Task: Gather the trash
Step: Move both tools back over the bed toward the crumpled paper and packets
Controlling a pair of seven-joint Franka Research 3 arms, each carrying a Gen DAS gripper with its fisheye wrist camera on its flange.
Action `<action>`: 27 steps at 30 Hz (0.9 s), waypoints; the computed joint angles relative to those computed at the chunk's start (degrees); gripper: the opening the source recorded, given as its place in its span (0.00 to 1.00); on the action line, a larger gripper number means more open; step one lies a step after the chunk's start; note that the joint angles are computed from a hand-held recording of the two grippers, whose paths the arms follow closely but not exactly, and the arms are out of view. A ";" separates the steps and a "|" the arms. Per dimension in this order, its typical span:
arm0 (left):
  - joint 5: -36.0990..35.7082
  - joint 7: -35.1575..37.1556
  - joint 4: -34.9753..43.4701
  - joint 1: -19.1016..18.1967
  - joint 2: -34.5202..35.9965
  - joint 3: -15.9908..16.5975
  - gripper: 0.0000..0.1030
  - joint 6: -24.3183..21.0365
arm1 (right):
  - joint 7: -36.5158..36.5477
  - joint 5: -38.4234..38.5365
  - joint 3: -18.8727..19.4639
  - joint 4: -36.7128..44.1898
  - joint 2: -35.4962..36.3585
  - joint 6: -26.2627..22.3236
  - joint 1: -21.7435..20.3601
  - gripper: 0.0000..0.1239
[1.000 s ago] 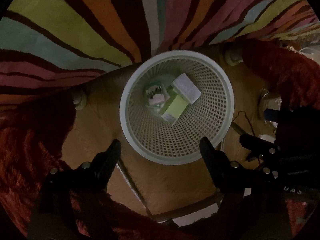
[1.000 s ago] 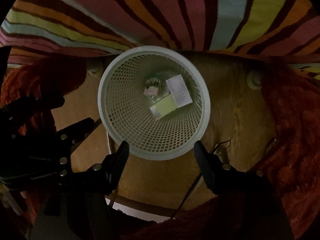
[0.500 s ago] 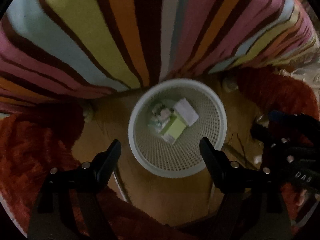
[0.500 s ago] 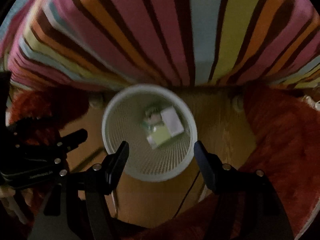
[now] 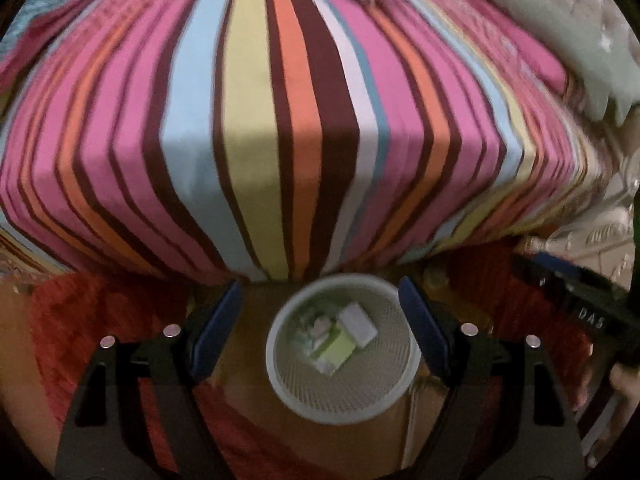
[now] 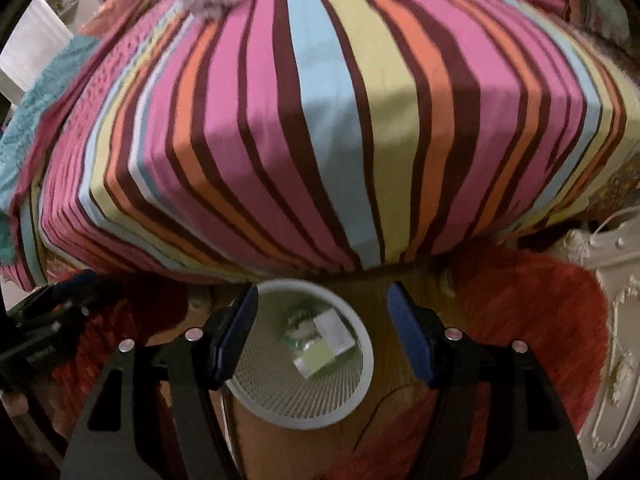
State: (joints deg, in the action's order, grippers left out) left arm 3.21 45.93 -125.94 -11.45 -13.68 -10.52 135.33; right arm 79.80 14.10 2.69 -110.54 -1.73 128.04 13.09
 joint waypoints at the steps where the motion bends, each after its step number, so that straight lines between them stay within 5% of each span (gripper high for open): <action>1: 0.71 -0.71 0.10 0.35 -0.30 -0.04 0.76 0.37 | -0.54 0.22 0.05 0.57 0.23 0.67 0.07 0.52; 9: 5.55 -2.66 2.83 2.44 0.64 0.34 0.76 3.68 | -2.86 3.61 0.04 7.75 4.78 4.35 0.22 0.52; 27: 11.36 0.90 21.90 4.12 15.21 0.76 0.76 3.79 | -3.16 4.15 0.54 27.83 17.33 2.21 0.42 0.52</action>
